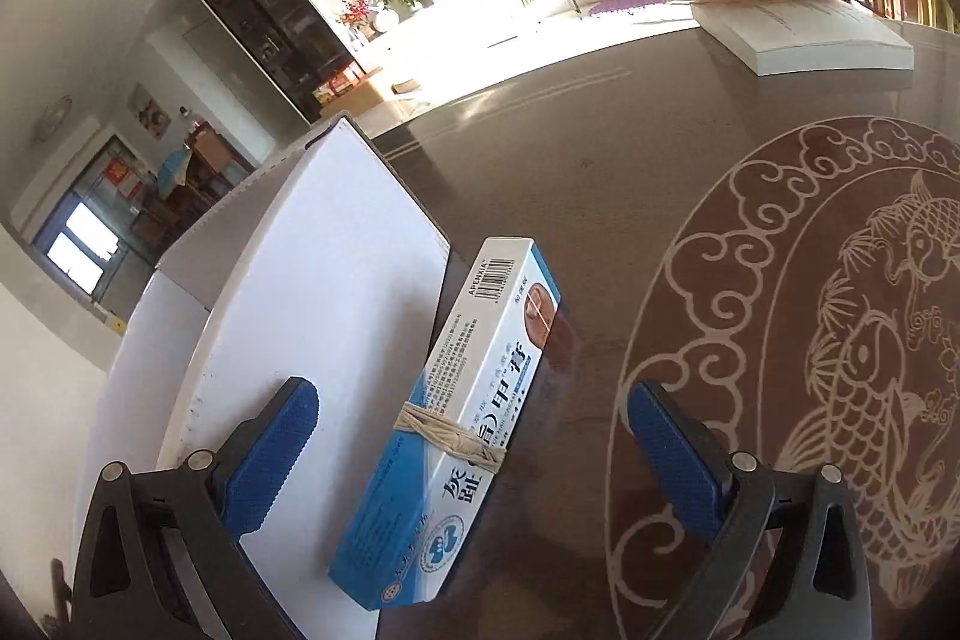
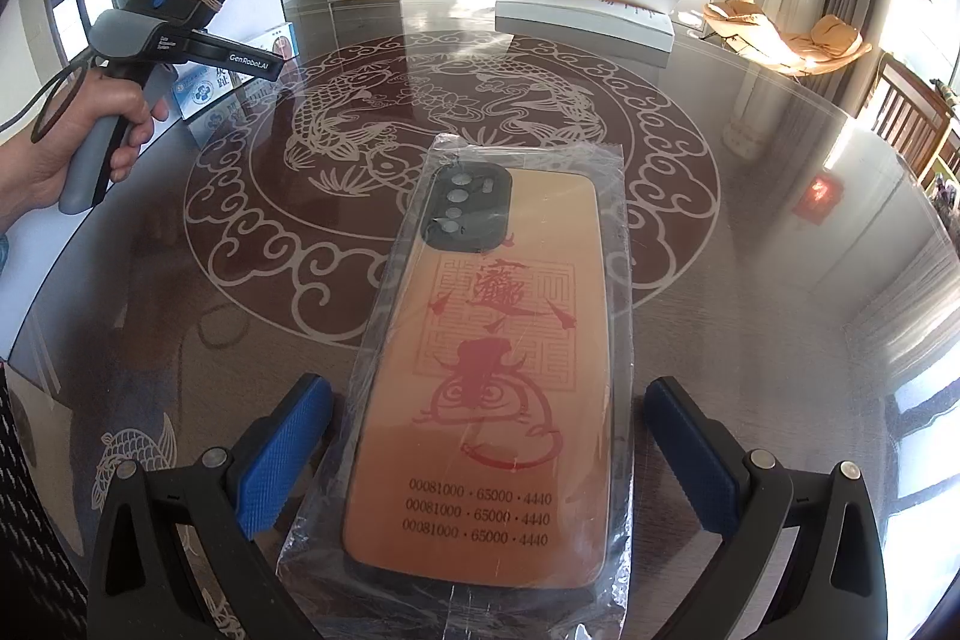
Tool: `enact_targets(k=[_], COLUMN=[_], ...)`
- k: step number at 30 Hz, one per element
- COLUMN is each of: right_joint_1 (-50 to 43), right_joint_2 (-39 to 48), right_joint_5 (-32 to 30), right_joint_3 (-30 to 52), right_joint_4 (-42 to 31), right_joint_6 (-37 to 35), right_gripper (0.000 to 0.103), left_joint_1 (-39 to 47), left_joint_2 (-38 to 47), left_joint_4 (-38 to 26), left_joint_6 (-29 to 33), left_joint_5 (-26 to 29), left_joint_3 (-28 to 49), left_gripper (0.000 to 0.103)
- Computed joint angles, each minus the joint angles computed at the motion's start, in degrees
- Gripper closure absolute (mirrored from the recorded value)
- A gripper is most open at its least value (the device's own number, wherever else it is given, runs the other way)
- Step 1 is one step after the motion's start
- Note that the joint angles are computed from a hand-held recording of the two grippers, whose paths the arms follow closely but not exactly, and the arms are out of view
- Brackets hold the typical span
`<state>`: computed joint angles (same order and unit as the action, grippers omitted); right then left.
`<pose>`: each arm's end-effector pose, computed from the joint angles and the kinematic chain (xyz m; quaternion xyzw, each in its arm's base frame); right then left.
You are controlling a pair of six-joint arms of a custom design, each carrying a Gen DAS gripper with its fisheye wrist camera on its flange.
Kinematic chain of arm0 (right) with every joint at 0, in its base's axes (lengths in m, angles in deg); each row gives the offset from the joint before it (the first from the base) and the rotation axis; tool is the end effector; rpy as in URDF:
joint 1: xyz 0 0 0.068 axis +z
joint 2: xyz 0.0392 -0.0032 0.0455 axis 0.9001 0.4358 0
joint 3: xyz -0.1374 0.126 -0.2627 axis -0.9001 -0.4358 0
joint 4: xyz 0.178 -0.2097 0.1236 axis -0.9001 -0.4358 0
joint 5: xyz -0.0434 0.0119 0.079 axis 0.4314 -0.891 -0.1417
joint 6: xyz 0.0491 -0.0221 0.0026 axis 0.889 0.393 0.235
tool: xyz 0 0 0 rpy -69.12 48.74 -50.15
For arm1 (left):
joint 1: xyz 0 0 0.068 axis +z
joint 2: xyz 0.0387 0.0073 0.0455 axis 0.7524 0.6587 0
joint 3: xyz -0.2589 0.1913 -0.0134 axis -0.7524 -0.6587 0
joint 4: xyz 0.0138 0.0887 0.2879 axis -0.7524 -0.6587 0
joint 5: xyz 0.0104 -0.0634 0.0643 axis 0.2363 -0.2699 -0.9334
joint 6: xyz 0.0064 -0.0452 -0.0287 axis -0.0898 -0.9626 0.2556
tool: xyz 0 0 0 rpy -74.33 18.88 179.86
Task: Organize objects
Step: 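Lift the phone case with the right tool while the left moves toward the blue box, then grasp the blue ointment box with the left tool while the right holds the phone case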
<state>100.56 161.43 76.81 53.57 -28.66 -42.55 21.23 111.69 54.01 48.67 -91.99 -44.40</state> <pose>0.1611 0.1184 0.0369 -0.2983 0.9049 0.0898 0.2899 0.2855 -0.1194 0.0740 -0.1052 0.9072 0.3012 0.2742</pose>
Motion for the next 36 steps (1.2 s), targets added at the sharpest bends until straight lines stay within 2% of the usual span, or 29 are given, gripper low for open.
enact_targets(k=[3, 7, 8, 11, 13, 14, 18, 21, 22, 23, 24, 25, 27, 29, 31, 33, 36], right_joint_1=[-0.02, -0.01, -0.02, -0.02, -0.03, -0.03, -0.06, -0.03, -0.03, -0.04, -0.03, -0.03, -0.03, -0.04, -0.03, -0.02, -0.04], right_joint_2=[-0.04, -0.02, -0.01, -0.02, -0.02, 0.0, -0.03, 0.02, 0.02, 0.03, 0.03, 0.03, 0.0, 0.03, -0.01, -0.01, -0.06], right_joint_5=[-0.01, -0.01, -0.01, -0.01, -0.02, -0.02, -0.03, -0.01, -0.01, -0.02, -0.01, -0.01, -0.01, -0.02, -0.01, -0.01, -0.02], right_joint_3=[0.0, -0.01, 0.04, 0.03, -0.02, 0.03, 0.07, -0.03, -0.03, 0.01, -0.03, -0.03, -0.01, 0.04, 0.0, 0.01, 0.11], right_joint_4=[-0.03, -0.01, -0.04, -0.03, 0.03, 0.0, -0.07, 0.09, 0.09, 0.05, 0.09, 0.09, 0.06, 0.03, 0.04, 0.02, -0.13], right_joint_6=[-0.02, -0.01, -0.01, -0.02, -0.02, -0.02, -0.05, -0.03, -0.03, -0.03, -0.03, -0.03, -0.03, -0.04, -0.03, -0.02, -0.04], right_gripper=[0.0, 0.0, 0.0, 0.0, 0.0, 0.0, 0.0, 0.0, 0.0, 0.0, 0.0, 0.0, 0.0, 0.0, 0.0, 0.0, 0.0], left_joint_1=[0.49, 0.98, 0.92, 3.54, 4.93, 4.36, -1.69, 0.87, 2.38, 3.85, 4.74, 4.55, 1.53, -3.8, -10.9, -20.41, -32.33], left_joint_2=[2.82, 1.03, -0.2, -6.01, -7.94, -8.47, -8.16, -7.99, -8.34, -8.63, -9.84, -10.62, -10.91, -12.5, -14.89, -17.84, -20.0], left_joint_4=[-0.94, -2.97, -1.11, 7.43, 10.32, 11.08, 9.89, 9.87, 11.1, 14.11, 17.2, 18.24, 18.34, 18.01, 17.65, 15.1, 14.77], left_joint_6=[0.57, 1.18, 2.3, -1.21, -3.3, -3.03, -1.93, -3.21, -3.8, -3.61, -3.18, -2.48, -1.38, -3.59, -9.78, -18.87, -32.45], left_joint_5=[-1.8, 2.19, 4.66, 20.47, 26.78, 28.07, 20.78, 20.32, 20.7, 21.92, 22.98, 22.76, 21.49, 19.86, 20.47, 19.54, 18.08], left_joint_3=[2.07, 2.49, 1.34, -5.2, -8.09, -8.86, -8.44, -8.02, -8.64, -9.99, -11.8, -12.75, -13.68, -15.83, -18.71, -20.97, -23.7], left_gripper=[0.0, 0.0, 0.0, 0.0, 0.0, 0.0, 0.0, 0.0, 0.004, 0.032, 0.048, 0.077, 0.08, 0.08, 0.08, 0.08, 0.079])
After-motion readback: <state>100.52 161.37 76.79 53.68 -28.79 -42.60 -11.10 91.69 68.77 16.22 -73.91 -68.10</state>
